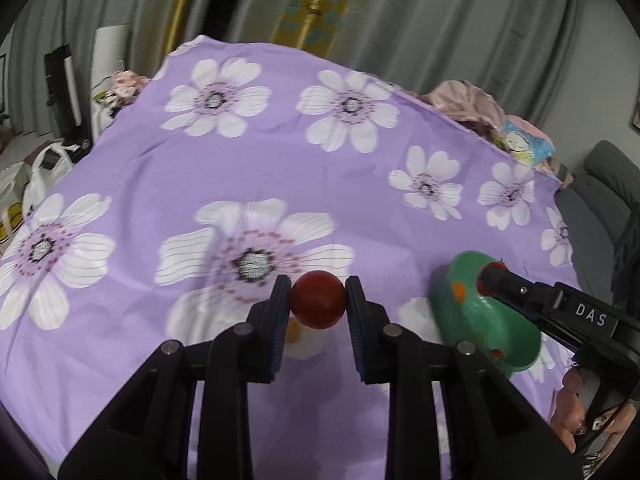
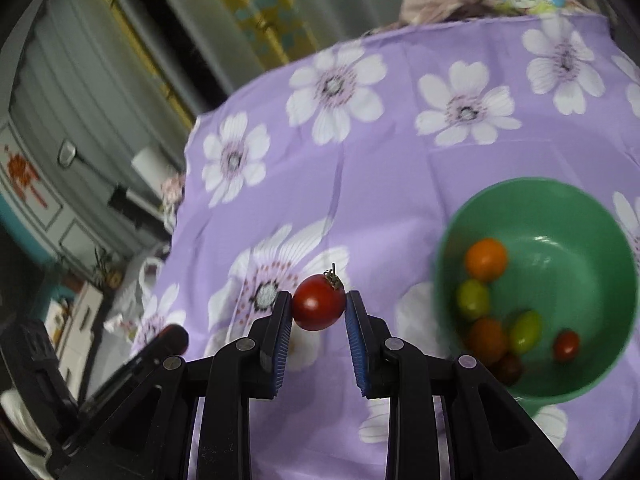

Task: Organize fruits
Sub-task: 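Lift the tomato with the right gripper and carry it over the bowl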

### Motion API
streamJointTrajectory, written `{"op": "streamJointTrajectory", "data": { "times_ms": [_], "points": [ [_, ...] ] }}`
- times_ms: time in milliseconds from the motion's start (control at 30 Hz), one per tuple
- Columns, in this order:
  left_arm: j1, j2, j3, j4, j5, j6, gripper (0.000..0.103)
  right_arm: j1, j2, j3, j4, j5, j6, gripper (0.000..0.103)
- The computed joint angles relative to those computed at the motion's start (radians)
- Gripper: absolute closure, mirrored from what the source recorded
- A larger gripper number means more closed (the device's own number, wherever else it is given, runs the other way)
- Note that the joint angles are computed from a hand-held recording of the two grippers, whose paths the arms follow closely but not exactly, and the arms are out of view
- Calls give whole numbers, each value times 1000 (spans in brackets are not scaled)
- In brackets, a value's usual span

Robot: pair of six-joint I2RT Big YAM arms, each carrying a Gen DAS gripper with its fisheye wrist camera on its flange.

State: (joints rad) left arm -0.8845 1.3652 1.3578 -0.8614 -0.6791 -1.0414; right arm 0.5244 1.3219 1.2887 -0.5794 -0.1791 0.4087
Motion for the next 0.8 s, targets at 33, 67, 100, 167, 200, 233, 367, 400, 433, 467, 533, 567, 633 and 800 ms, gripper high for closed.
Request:
{"op": "streamJointTrajectory", "data": {
  "times_ms": [33, 67, 100, 167, 200, 233, 367, 400, 433, 467, 533, 567, 633, 800],
  "points": [
    [-5, 15, 18, 3, -2, 11, 76, -9, -11, -9, 9, 11, -1, 74],
    [-8, 28, 34, 6, -2, 22, 76, -19, -24, -20, 20, 24, -1, 74],
    [-13, 46, 56, 6, -5, 34, 76, -30, -37, -31, 28, 30, 0, 74],
    [-19, 71, 88, 10, -2, 57, 76, -52, -52, -43, 39, 26, 9, 74],
    [-21, 80, 99, 15, 4, 69, 76, -66, -62, -51, 43, 28, 19, 74],
    [-23, 92, 113, 31, 14, 86, 76, -74, -69, -56, 44, 39, 28, 74],
    [-30, 142, 175, 31, 28, 123, 76, -121, -87, -71, 43, 74, 67, 74],
    [-31, 154, 189, 32, 27, 135, 76, -134, -92, -79, 45, 64, 75, 74],
    [-35, 172, 212, 31, 26, 148, 76, -147, -96, -84, 47, 55, 84, 74],
    [-34, 181, 224, 33, 30, 158, 76, -157, -100, -89, 48, 55, 92, 74],
    [-33, 207, 256, 30, 43, 174, 76, -173, -107, -97, 44, 77, 103, 74],
    [-35, 222, 274, 30, 49, 188, 76, -177, -103, -92, 27, 102, 108, 74],
    [-35, 250, 306, 32, 63, 211, 76, -187, -95, -83, -6, 122, 124, 74],
    [-30, 312, 375, 39, 134, 254, 76, -221, -74, -72, -66, 114, 148, 74]
  ]
}}
